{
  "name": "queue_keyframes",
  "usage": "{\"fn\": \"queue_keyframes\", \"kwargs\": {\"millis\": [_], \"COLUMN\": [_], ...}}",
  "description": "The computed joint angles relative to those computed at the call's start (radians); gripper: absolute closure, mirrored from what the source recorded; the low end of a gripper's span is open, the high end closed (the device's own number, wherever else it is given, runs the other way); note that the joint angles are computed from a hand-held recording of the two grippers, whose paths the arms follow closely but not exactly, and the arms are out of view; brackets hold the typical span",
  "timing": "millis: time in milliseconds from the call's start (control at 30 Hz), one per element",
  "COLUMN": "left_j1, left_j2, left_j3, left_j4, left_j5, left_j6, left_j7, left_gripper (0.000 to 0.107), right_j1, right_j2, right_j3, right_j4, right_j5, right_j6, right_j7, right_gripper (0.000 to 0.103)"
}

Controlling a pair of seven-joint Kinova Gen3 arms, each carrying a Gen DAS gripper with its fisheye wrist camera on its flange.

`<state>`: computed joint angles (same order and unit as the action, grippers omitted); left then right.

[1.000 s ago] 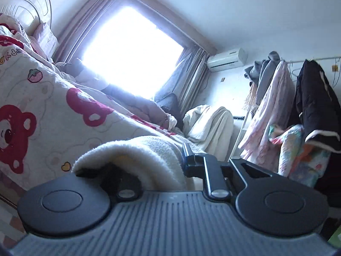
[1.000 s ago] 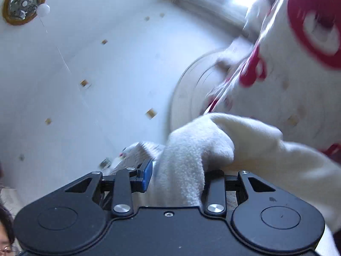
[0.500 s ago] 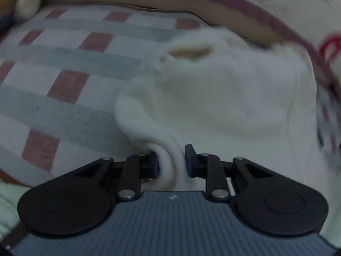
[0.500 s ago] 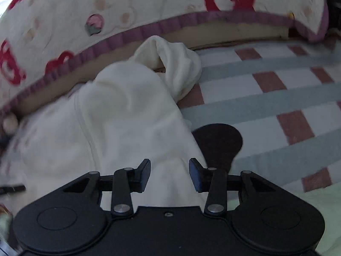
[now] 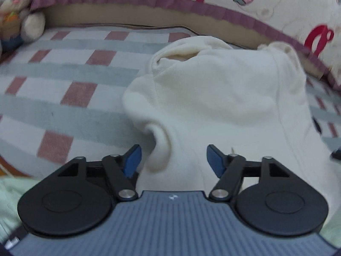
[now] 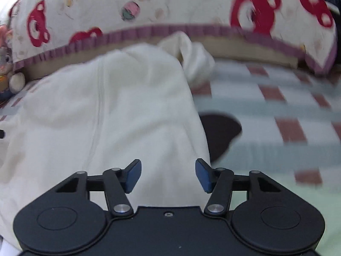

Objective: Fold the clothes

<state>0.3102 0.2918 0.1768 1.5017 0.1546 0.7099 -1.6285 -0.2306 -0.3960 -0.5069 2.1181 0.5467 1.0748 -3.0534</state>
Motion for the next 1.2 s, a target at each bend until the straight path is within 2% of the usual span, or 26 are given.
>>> {"fn": "queue_keyframes", "kwargs": {"millis": [133,200,233,267,333,400,500,700,833,933,1000,1067,1100,1133,1167,1200], "left_j1": [-0.007,-0.036,-0.055,-0.057,-0.050,-0.023,-0.001,-0.023,-0.017,-0.032,-0.047,-0.068,-0.076,-0.084,-0.086,-0.087], "left_j2": [-0.053,-0.052,-0.051,-0.054,-0.067,-0.073,-0.069,-0.079,-0.107,-0.116,-0.106,-0.080,-0.062,-0.043,-0.027,-0.011], "left_j3": [-0.026,-0.020,-0.012,-0.017,-0.022,-0.024,-0.017,-0.004,-0.008,-0.012,-0.012,-0.011,-0.012,-0.012,-0.012,-0.010], "left_j4": [0.038,0.013,0.001,-0.003,0.001,0.007,0.014,0.021,0.029,0.036,0.035,0.032,0.029,0.026,0.021,0.016], "left_j5": [-0.034,-0.008,0.011,0.020,0.008,-0.037,-0.072,-0.025,-0.051,-0.022,0.013,0.068,0.096,0.122,0.137,0.146], "left_j6": [0.029,0.098,0.133,0.151,0.158,0.143,0.139,0.197,0.220,0.246,0.275,0.304,0.315,0.326,0.330,0.332], "left_j7": [0.035,0.017,0.005,0.000,0.009,0.023,0.015,-0.065,-0.110,-0.132,-0.152,-0.171,-0.167,-0.158,-0.153,-0.149], "left_gripper": [0.042,0.047,0.055,0.061,0.063,0.064,0.064,0.064,0.061,0.057,0.053,0.052,0.052,0.052,0.052,0.052], "right_j1": [0.007,-0.013,-0.004,-0.004,0.001,0.004,0.034,0.093,0.152,0.217,0.236,0.222,0.214,0.203,0.197,0.195], "right_j2": [-0.067,-0.112,-0.131,-0.142,-0.167,-0.215,-0.253,-0.246,-0.219,-0.191,-0.194,-0.230,-0.251,-0.273,-0.285,-0.283], "right_j3": [0.014,0.039,0.036,0.014,-0.057,-0.088,-0.141,-0.170,-0.202,-0.267,-0.285,-0.261,-0.242,-0.216,-0.190,-0.168], "right_j4": [0.003,0.009,0.005,-0.003,-0.015,-0.021,-0.016,0.023,0.040,0.034,0.033,0.043,0.051,0.060,0.067,0.068], "right_j5": [-0.089,-0.140,-0.170,-0.185,-0.212,-0.270,-0.326,-0.362,-0.320,-0.257,-0.227,-0.220,-0.221,-0.226,-0.232,-0.238], "right_j6": [0.072,0.097,0.115,0.150,0.218,0.244,0.258,0.198,0.145,0.135,0.120,0.078,0.051,0.019,-0.009,-0.027], "right_j7": [-0.007,0.024,0.065,0.096,0.120,0.131,0.140,0.219,0.247,0.227,0.214,0.213,0.218,0.228,0.246,0.270], "right_gripper": [0.049,0.065,0.081,0.084,0.084,0.084,0.082,0.076,0.064,0.039,0.039,0.041,0.043,0.055,0.075,0.084]}}
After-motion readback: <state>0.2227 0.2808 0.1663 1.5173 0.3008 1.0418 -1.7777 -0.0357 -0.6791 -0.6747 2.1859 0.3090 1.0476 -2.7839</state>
